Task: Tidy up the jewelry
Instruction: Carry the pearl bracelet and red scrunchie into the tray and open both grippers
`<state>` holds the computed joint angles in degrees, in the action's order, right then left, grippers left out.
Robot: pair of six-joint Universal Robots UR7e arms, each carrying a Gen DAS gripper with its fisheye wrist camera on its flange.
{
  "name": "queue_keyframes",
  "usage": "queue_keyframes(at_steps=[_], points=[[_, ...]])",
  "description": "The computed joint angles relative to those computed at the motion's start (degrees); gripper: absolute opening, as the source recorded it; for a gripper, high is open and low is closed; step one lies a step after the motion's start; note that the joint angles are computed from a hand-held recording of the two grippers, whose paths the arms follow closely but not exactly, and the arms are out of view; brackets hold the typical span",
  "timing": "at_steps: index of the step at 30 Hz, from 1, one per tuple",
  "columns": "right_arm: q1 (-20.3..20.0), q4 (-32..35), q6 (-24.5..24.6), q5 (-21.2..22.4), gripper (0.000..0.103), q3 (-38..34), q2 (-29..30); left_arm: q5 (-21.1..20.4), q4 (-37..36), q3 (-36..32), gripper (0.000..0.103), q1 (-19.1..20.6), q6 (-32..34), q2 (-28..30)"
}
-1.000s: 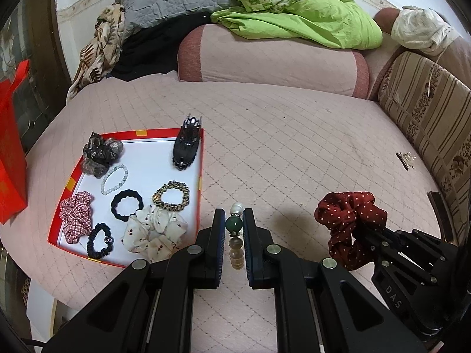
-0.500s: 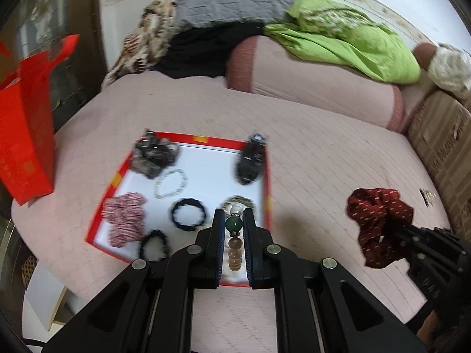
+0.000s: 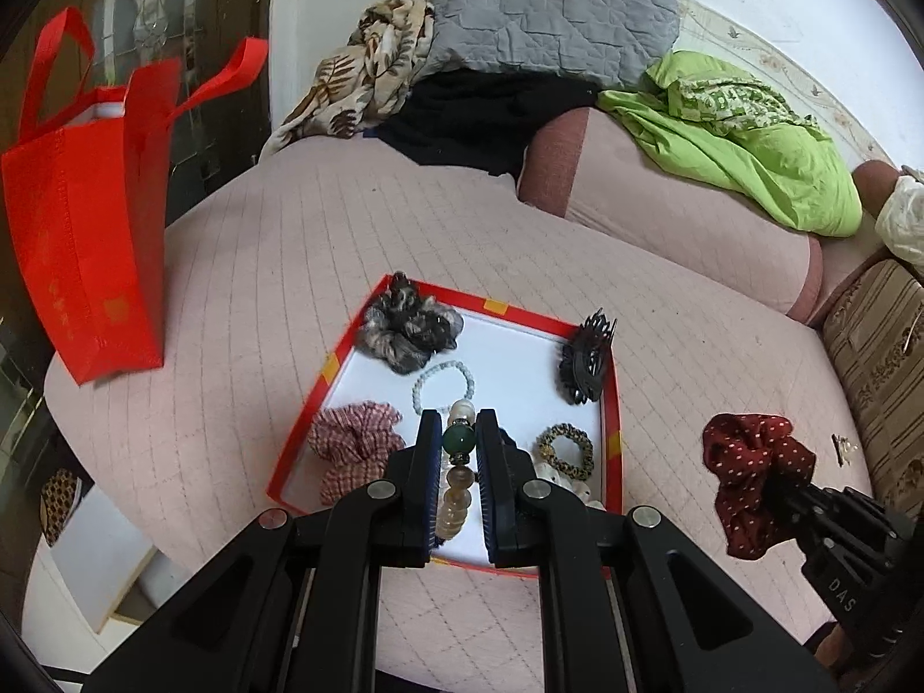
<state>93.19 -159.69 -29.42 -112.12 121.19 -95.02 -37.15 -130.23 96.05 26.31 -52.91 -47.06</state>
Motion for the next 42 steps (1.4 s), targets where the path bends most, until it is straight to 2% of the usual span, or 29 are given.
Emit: queue_keyframes(at_steps=[4, 7, 12, 20, 25, 31, 36, 42], points=[[1.1, 1.1, 0.5, 0.6, 0.011, -0.9, 1.4, -1.4, -3.6, -1.1, 0.011, 0.8, 4.8, 0.3], [2.2, 0.4, -0.3, 0.6, 0.011, -0.9, 2.7, -4.0, -7.6, -2.7, 0.011, 2.0, 9.6, 1.2], [2.5, -1.0, -1.7, 0.9, 0.011, -0.9, 4.6, -8.7, -8.5, -6.8, 0.011, 4.6, 13.8, 3.5], [0.9, -2.8, -2.9, 1.0, 0.011, -2.1, 7.5, -8.6, -6.5, -14.2, 0.011, 8.1, 16.8, 8.9], [0.1, -4.2, -4.3, 0.7, 0.011, -3.8, 11.4, -9.1, -7.1, -17.5, 0.011, 10.4, 19.5, 12.0], [-0.8, -5.4, -5.0, 0.8, 0.011, -7.3, 17.1, -11.6, -9.4, -22.1, 0.011, 13.6, 25.8, 15.9], [-1.3, -8.8, -7.9, 0.9, 0.011, -8.7, 20.8, -12.8, -11.3, -24.5, 0.011, 15.7, 29.1, 18.4], [-2.1, -11.0, -10.2, 0.6, 0.012, -9.0, 22.9, -9.5, -11.3, -25.3, 0.011, 16.1, 31.5, 20.5]])
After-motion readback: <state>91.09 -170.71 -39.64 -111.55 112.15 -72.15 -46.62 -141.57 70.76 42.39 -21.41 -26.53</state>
